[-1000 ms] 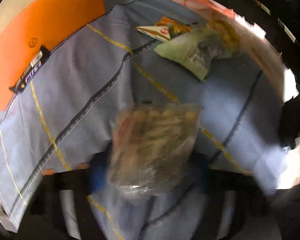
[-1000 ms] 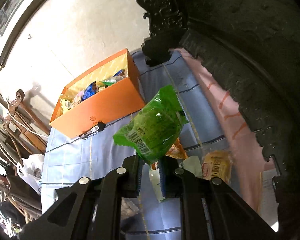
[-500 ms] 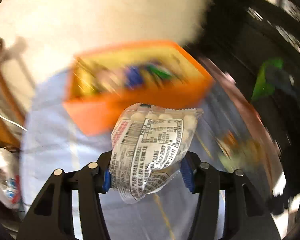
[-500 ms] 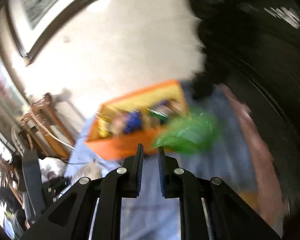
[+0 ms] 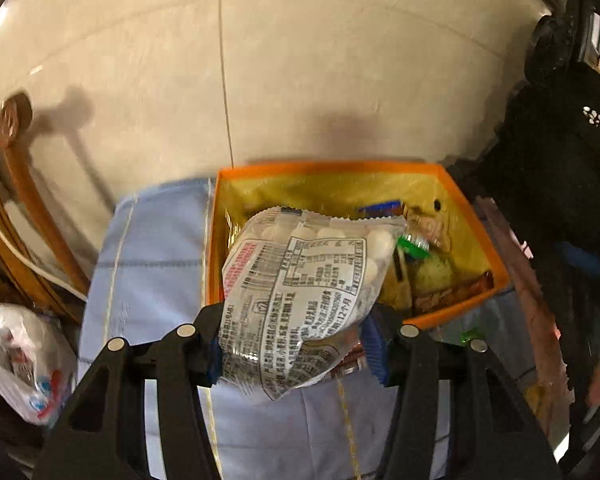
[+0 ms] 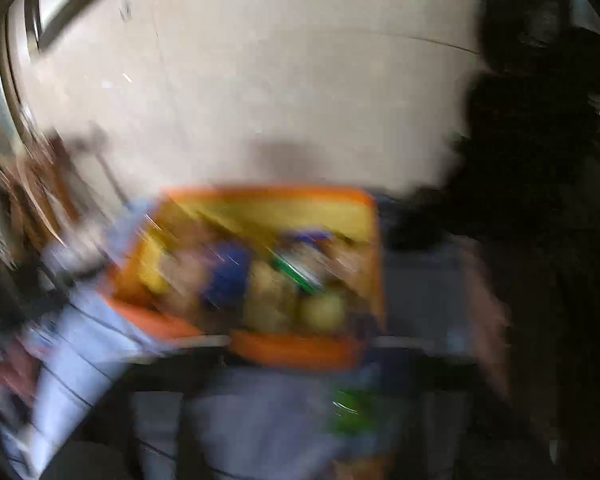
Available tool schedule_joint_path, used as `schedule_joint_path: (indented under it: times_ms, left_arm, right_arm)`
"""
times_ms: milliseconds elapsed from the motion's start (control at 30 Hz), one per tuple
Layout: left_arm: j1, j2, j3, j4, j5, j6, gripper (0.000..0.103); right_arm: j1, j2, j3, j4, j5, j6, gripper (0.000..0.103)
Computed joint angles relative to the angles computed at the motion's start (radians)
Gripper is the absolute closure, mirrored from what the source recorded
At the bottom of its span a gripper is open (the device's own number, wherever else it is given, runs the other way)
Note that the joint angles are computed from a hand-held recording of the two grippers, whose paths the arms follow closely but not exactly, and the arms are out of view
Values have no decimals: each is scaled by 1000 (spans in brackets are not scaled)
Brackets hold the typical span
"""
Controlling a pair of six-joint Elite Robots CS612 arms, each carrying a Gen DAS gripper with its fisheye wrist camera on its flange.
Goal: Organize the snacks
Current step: 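Carry the green bag and white printed pack over the box and open both tools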
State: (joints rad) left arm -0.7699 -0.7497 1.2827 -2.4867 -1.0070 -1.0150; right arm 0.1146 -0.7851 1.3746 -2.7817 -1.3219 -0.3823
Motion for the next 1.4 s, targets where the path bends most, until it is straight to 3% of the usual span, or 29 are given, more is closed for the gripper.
schedule_joint_path:
  times_ms: [67, 133, 267, 333, 433, 500, 533, 667, 833, 933, 1033, 1167, 1267, 1400]
  left_arm:
    - [2, 3, 8, -19, -31, 0, 51]
    - [-4, 4, 7, 13, -15, -6, 51]
    - [-9, 2, 25, 5, -40, -10, 51]
    - [-10, 2, 29, 16, -45, -18, 51]
    - [-10, -1, 36, 35, -61, -48, 51]
    - [-11, -5, 46, 28, -64, -51, 51]
    - [-12, -5, 48, 35, -63, -51, 51]
    - [-7, 0, 45, 48, -77, -77, 51]
    - [-6, 11, 25, 42, -84, -49, 51]
    - [-7, 14, 7, 46, -75, -34, 51]
    - [0, 20, -34, 85, -66, -28, 51]
    - [28, 31, -109, 141, -26, -11, 51]
    - [49, 53, -186, 218, -9, 10, 51]
    - [58, 76, -246, 273, 21, 55, 51]
  right_arm:
    - [-15, 21, -8, 85, -40, 20, 5]
    - [-27, 58, -44, 178, -71, 116, 5]
    - [-9, 120, -111, 279, -79, 99, 5]
    - [-7, 156, -162, 328, -45, 172, 5]
    - [9, 202, -230, 376, -93, 219, 8]
    - [20, 210, -235, 361, -137, 203, 27]
    - [27, 211, -229, 325, -167, 187, 50]
    - [32, 205, -225, 336, -193, 127, 67]
    - [12, 141, -140, 235, -139, 125, 68]
    - [-2, 79, -76, 133, -69, 108, 68]
    - [-3, 54, -114, 128, 2, 102, 68]
    - [5, 79, -259, 233, 80, 141, 68]
    - [27, 133, -394, 316, 60, 146, 68]
    - [40, 175, -478, 375, 62, 158, 68]
